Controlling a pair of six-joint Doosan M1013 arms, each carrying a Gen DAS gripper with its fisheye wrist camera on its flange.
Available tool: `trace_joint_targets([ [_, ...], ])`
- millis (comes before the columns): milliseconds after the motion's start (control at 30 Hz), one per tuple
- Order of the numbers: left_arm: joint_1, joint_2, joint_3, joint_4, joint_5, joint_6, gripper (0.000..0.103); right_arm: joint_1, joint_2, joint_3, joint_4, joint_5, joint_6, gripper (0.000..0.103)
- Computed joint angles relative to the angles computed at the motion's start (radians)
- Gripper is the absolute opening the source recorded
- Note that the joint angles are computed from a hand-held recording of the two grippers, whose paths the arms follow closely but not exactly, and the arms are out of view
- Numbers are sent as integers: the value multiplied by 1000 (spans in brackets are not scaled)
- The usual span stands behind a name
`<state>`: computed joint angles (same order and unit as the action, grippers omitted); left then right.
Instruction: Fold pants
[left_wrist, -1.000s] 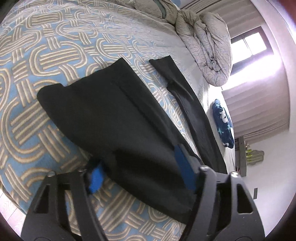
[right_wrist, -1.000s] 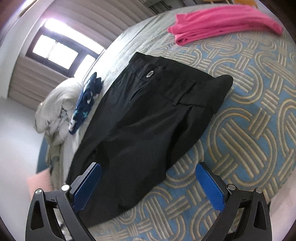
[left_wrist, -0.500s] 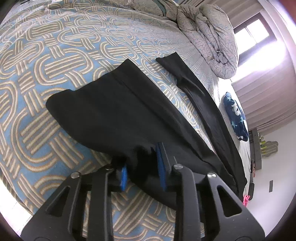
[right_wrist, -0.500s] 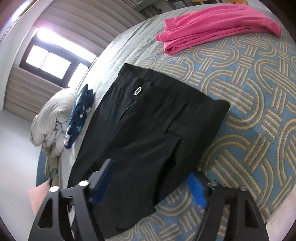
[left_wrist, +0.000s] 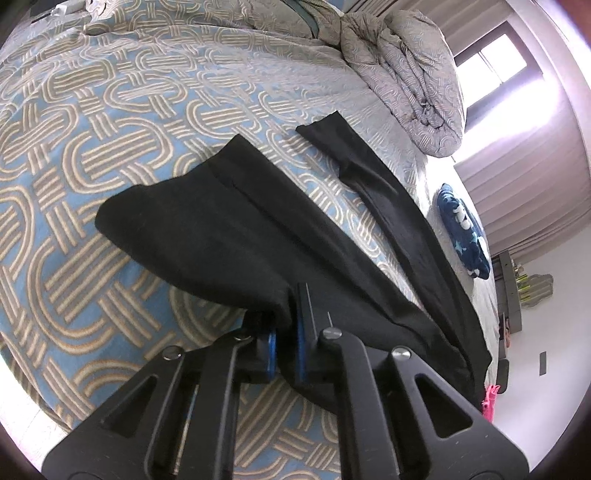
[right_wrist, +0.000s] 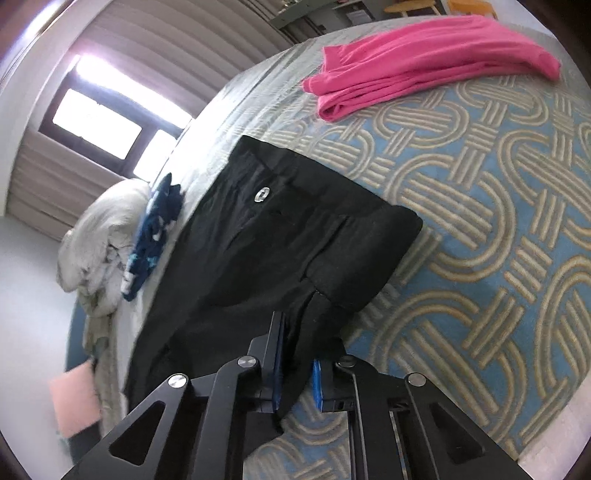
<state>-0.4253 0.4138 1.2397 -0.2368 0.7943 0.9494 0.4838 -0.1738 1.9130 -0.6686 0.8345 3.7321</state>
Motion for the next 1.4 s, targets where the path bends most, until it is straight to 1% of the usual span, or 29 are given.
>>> trace_joint_targets([
  [33, 3, 1, -3, -9, -2, 3, 9, -9, -14, 21, -11, -51, 44, 10],
  [100, 5, 3, -9, -19, -5, 7, 9, -23, -35, 50, -32, -119, 108, 10],
  [233, 6, 10, -29, -37, -14, 21, 9, -42, -60, 83, -87, -218, 208, 7],
  [300, 7, 15, -40, -43, -15, 27, 9, -44, -62, 84, -118, -240, 233, 7],
  [467, 9, 26, -72, -61, -16, 61, 9, -46, -56, 65, -164, -251, 245, 6],
  [600, 15, 38, -99, -104, -19, 97, 7, -66, -58, 67, -182, -303, 268, 6],
  [733, 14, 55, -138, -114, -13, 130, 6, -93, -61, 69, -197, -365, 296, 6],
  [833, 13, 77, -183, -122, 5, 155, 6, -115, -59, 59, -175, -389, 259, 6],
  [1033, 16, 113, -251, -155, 25, 188, 5, -159, -37, 13, -73, -425, 104, 6],
  [1133, 17, 138, -297, -156, 36, 189, 5, -188, -22, -10, -17, -452, 26, 6],
  [1200, 18, 164, -342, -151, 56, 182, 5, -205, -15, -19, 0, -467, 6, 6],
  [1267, 20, 189, -384, -156, 79, 178, 5, -227, -4, -32, 55, -482, -54, 6],
  [1400, 27, 267, -519, -160, 145, 144, 5, -282, 27, -65, 241, -522, -249, 6],
])
